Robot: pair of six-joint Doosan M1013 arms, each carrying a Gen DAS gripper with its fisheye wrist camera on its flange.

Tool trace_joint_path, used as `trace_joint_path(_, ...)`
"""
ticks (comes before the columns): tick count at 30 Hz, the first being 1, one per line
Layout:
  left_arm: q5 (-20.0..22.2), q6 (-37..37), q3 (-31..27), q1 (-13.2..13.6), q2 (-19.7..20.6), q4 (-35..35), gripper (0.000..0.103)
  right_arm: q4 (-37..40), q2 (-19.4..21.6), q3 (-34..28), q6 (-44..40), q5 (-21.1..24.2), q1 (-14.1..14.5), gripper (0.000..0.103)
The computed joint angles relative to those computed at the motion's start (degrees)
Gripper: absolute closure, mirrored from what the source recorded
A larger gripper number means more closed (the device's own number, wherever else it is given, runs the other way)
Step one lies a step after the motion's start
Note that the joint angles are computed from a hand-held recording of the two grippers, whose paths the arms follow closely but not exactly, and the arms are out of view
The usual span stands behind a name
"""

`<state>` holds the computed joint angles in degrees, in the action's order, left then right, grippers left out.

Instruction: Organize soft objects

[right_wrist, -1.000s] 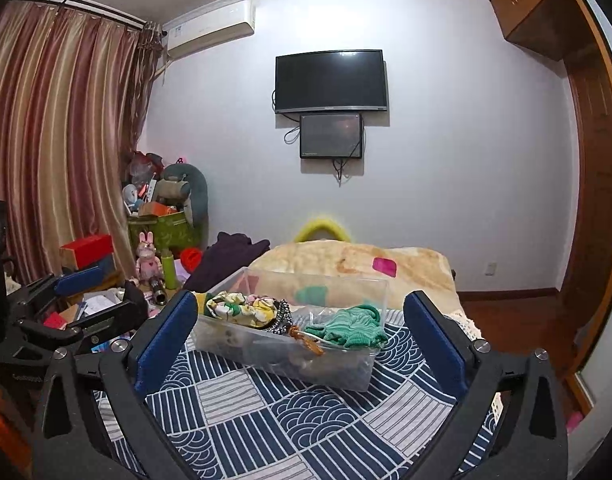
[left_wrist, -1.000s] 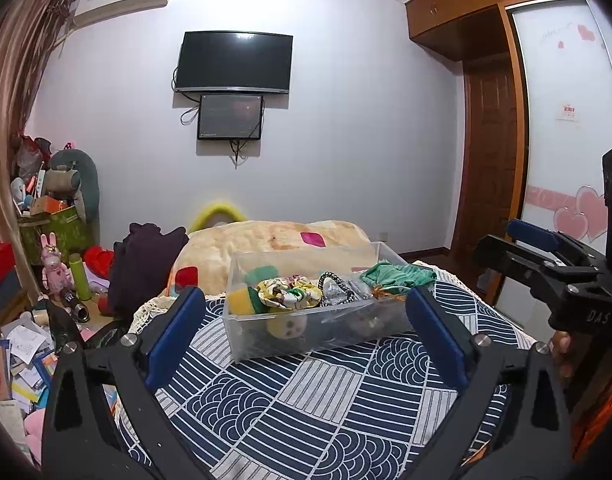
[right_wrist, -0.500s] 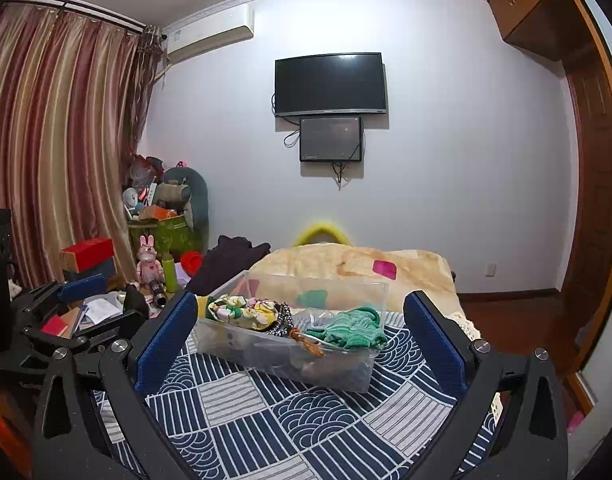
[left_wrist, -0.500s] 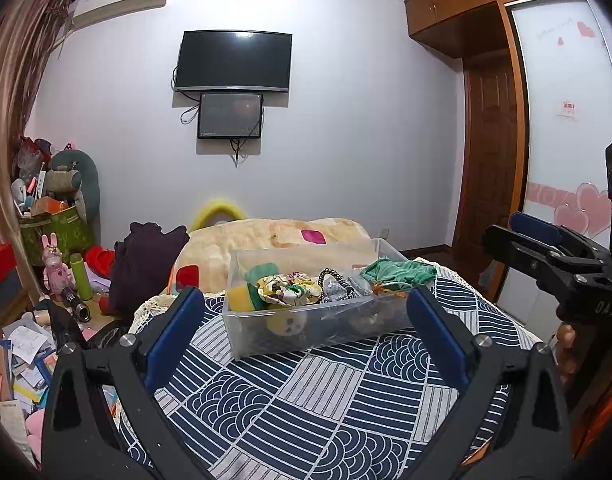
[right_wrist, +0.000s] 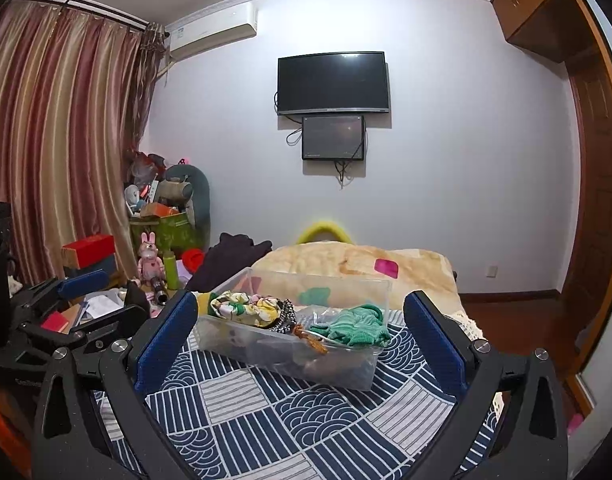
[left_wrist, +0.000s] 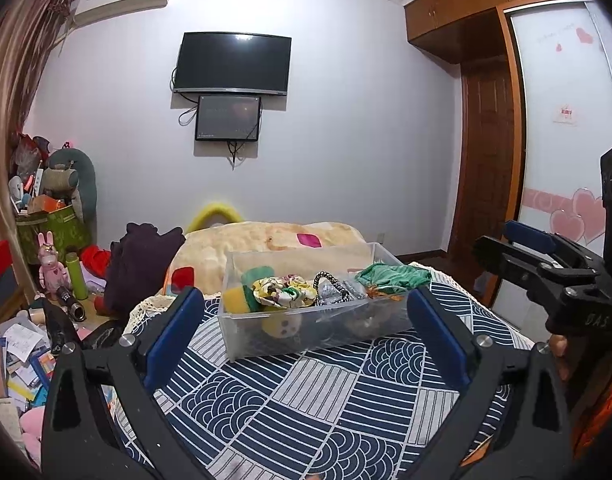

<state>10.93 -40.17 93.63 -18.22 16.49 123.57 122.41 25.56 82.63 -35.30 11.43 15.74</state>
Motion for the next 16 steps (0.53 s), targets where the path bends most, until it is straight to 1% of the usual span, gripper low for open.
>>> trace_joint_path(2,-0.96,-1.25,-0.1,0.21,0.0,0.73,0.0,-0.14,0.06,-0.03,0.33,0.04,0.01,0.0)
trace_joint_path(5,-1.9,-1.01,-0.37,0.43,0.09,-0.36,0.0,-0.61,0.14,-0.14,0.9,-0.18,0.0,0.0)
trace_joint_path(9,-1.74,0.99,-0.42,0.48,0.16,-2.75,0.0,-2.48,0.33,-0.38,2.74,-0.49,0.03,0.0)
trace_joint_path(11,-2.28,2.5,-0.64,0.57,0.21,-4.68,0.0,-3.17,0.35,-0.38,3.45,-0.61,0.07,0.0)
trace_joint_path(13,-3.24,2.52,-0.75,0.77,0.24,-5.12,0.0,-5.59,0.42,-0.55,5.99,-0.56,0.02,0.0)
trace_joint_path(16,-3.52,4.27,-0.87,0.77,0.28,-6.99,0.0,-7.34,0.49,-0.64,7.87,-0.53,-0.03,0.0)
